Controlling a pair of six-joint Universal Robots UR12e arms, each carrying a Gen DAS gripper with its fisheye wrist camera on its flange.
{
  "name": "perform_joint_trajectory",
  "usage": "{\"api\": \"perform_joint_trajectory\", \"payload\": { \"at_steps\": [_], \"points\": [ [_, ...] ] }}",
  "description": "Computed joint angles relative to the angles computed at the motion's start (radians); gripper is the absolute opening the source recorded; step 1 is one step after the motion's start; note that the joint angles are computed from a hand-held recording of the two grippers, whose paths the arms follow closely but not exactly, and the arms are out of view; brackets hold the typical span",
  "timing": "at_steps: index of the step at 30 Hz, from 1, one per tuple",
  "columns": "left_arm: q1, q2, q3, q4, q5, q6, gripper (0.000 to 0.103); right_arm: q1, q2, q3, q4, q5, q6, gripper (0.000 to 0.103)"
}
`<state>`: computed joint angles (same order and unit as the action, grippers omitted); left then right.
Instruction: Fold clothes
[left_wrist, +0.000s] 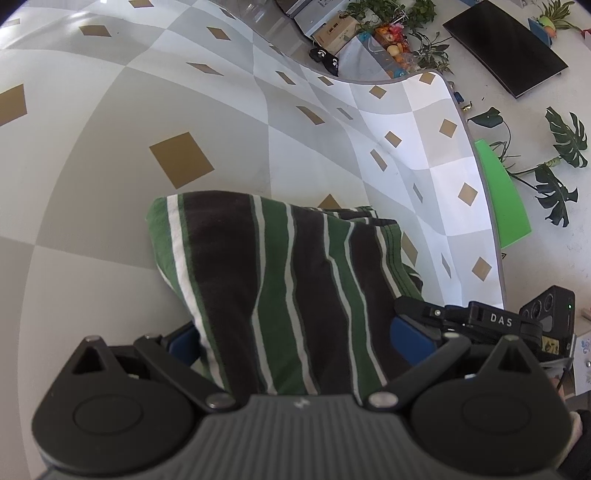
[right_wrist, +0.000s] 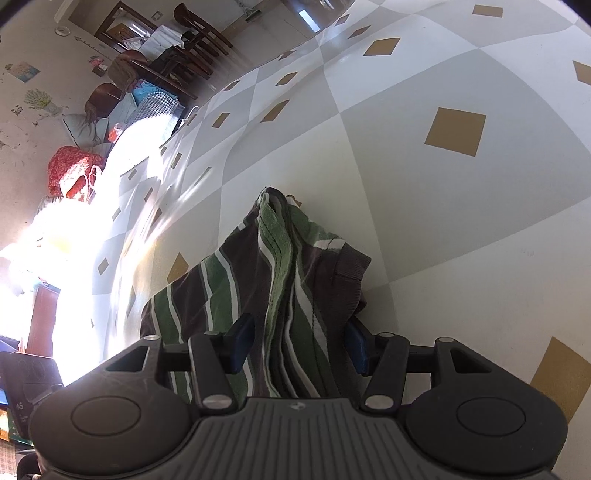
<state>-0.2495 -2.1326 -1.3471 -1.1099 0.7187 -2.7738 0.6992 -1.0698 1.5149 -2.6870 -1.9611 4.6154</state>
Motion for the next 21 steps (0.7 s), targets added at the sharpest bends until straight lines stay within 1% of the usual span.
{"api": "perform_joint_trajectory", "payload": {
  "at_steps": [3, 6, 8, 9, 10, 11, 12, 15, 17, 21],
  "points": [
    [0.004, -0.004, 0.003, -0.007, -0.013, -0.002, 0.103, 0.001, 0.0, 0.021, -0.061, -0.009, 0.017, 0.052],
    [0.004, -0.009, 0.003, 0.004, -0.029, -0.013, 0.103, 0.002, 0.008, 0.021, -0.089, -0.016, -0.009, 0.052],
    [0.002, -0.013, 0.003, 0.019, -0.038, -0.021, 0.103, 0.004, 0.019, 0.004, -0.078, -0.021, -0.047, 0.051],
    [0.001, -0.014, 0.002, 0.025, -0.04, -0.021, 0.103, 0.004, 0.024, -0.006, -0.071, -0.02, -0.064, 0.046],
    [-0.001, -0.015, 0.002, 0.031, -0.039, -0.018, 0.103, 0.004, 0.03, -0.014, -0.071, -0.011, -0.082, 0.039],
    [-0.004, -0.015, 0.002, 0.038, -0.037, -0.015, 0.103, 0.001, 0.036, -0.019, -0.08, 0.007, -0.094, 0.036],
    [-0.006, -0.014, 0.0, 0.046, -0.033, -0.012, 0.103, 0.001, 0.044, -0.027, -0.085, 0.017, -0.104, 0.034],
    [-0.014, -0.011, -0.007, 0.074, -0.016, -0.005, 0.103, 0.002, 0.059, -0.06, -0.049, 0.01, -0.141, 0.034],
    [-0.019, -0.006, -0.013, 0.091, 0.0, 0.012, 0.103, 0.002, 0.066, -0.072, -0.041, 0.01, -0.152, 0.034],
    [-0.032, 0.01, -0.031, 0.123, 0.048, 0.081, 0.102, 0.001, 0.074, -0.083, -0.039, 0.007, -0.175, 0.034]
  ]
}}
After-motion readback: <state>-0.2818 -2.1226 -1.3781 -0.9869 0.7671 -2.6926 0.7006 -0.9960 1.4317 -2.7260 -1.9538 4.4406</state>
